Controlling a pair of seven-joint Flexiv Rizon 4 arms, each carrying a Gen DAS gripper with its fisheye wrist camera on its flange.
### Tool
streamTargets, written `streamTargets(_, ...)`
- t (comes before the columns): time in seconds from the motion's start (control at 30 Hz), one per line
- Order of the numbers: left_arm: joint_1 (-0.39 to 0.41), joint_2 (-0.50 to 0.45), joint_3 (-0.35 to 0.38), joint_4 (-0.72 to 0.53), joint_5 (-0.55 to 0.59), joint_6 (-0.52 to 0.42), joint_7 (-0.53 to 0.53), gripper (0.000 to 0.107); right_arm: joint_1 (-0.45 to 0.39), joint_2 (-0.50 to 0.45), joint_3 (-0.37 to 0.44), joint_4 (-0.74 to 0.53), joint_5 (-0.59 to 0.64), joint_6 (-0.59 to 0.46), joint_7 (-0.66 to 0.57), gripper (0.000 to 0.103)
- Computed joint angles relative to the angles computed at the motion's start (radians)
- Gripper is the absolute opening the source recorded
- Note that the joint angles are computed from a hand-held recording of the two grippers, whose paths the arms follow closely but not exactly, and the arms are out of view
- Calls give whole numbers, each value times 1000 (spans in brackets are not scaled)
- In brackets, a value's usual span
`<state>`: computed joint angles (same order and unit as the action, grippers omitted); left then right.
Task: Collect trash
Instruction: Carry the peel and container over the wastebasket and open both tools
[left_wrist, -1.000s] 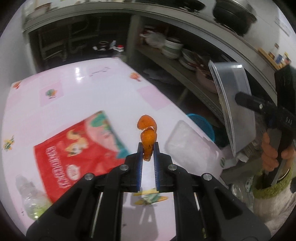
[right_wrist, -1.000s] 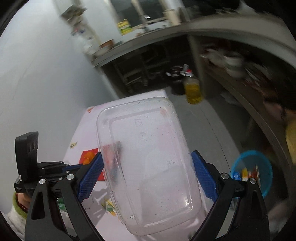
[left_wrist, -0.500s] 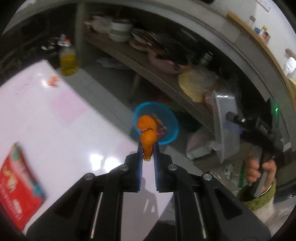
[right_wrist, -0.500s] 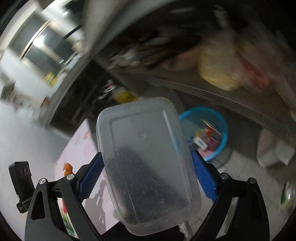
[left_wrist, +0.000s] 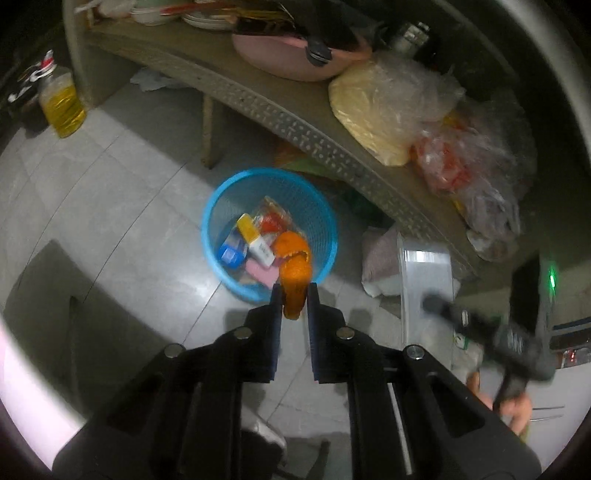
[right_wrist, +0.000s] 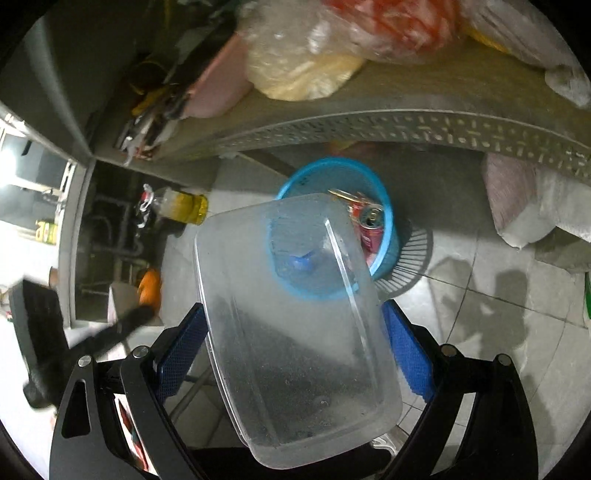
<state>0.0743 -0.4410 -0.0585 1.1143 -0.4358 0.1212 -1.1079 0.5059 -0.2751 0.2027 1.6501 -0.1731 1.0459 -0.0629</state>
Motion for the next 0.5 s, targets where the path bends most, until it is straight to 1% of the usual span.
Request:
streamTargets(0.03,-10,-33,-8,-30,1,11,-11,25,-1,-2,1,2,5,0,-1,91)
streamTargets(0.07,-14,-57,-13,-56,2,14,-21,44,-3,-3,1,2,8,-2,-1,91)
streamTargets(0.1,-25,-79,-15,-76,10,27,-40,52,-3,-3,-1,9,9,1,4,91)
streamTargets(0.13,-35,-88,-11,-79,18,57,-62,58,-2,2,-1,13,6,-2,10,91)
streamTargets(0.17,-35,-91,-11,-78,18,71,-75,58,-1,3,-2,15,4,-5,13,91)
streamTargets(0.23,-26,-94,-20,-79,0,67,-85,59,-4,3,-2,21,1,-11,7,91)
streamTargets(0.33,-12,-46,-20,-22,-17,102,-47,63,-11,-18,2,-13,14,-50,-22,91)
streamTargets(0.43,8,5,-9,11,-26,112,-14,65,-10,-65,-2,-86,9,-119,-83,91)
streamTargets(0.5,27,53,9,39,-31,120,0,67,0,-116,-13,-165,-14,-186,-132,91)
